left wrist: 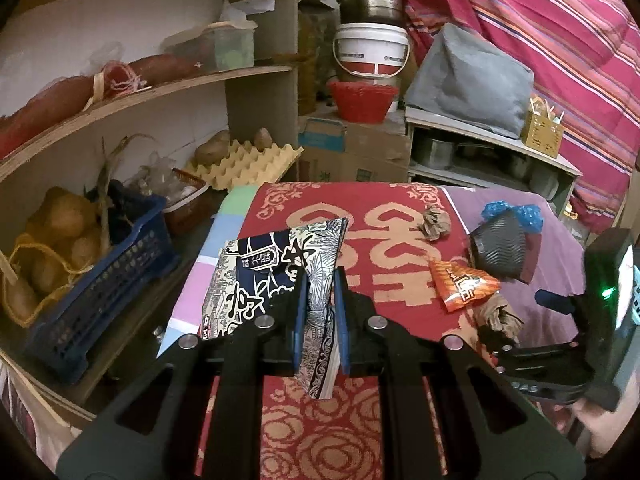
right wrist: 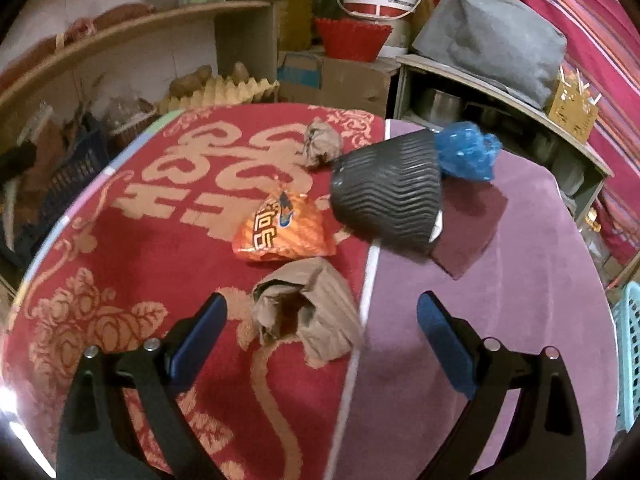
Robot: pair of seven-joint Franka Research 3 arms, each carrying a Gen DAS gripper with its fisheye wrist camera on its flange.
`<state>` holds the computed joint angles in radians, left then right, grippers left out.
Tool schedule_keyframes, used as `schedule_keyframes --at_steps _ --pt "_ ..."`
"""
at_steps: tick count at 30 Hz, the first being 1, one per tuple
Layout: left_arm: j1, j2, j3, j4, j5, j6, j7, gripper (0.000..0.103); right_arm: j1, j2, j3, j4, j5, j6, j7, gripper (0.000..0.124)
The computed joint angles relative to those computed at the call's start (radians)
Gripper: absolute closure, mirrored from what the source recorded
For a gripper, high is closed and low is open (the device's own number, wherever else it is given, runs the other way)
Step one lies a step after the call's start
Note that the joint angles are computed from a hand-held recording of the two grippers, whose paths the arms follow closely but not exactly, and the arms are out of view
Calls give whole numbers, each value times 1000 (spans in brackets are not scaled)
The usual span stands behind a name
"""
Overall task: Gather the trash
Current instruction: 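Grasp the crumpled brown paper with the right tool while the left tool holds the printed bag, then carry both items over the blue basket and open both tools to drop them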
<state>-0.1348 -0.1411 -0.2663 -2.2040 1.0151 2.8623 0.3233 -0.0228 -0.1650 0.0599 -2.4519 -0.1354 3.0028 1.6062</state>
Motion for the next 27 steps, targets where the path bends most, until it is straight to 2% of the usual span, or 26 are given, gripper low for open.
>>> schedule_keyframes --at_steps 1,3,5,8,15,27 --pt "-1 2 0 2 0 -2 1 91 -23 8 21 5 -42 2 34 32" --pt "0 2 0 1 5 -1 -1 91 -25 21 22 14 -69 1 45 45" --pt "-1 4 0 4 10 -2 2 91 29 35 -23 28 16 -26 -48 73" --pt "-7 12 -4 16 13 -10 0 91 67 37 -57 29 111 -28 -136 78" --pt "-35 37 -18 69 54 -53 -38 91 122 -30 -124 2 348 -27 -368 80" --pt "-148 134 -33 223 122 -116 -94 91 48 -127 -237 -8 547 -67 -612 80"
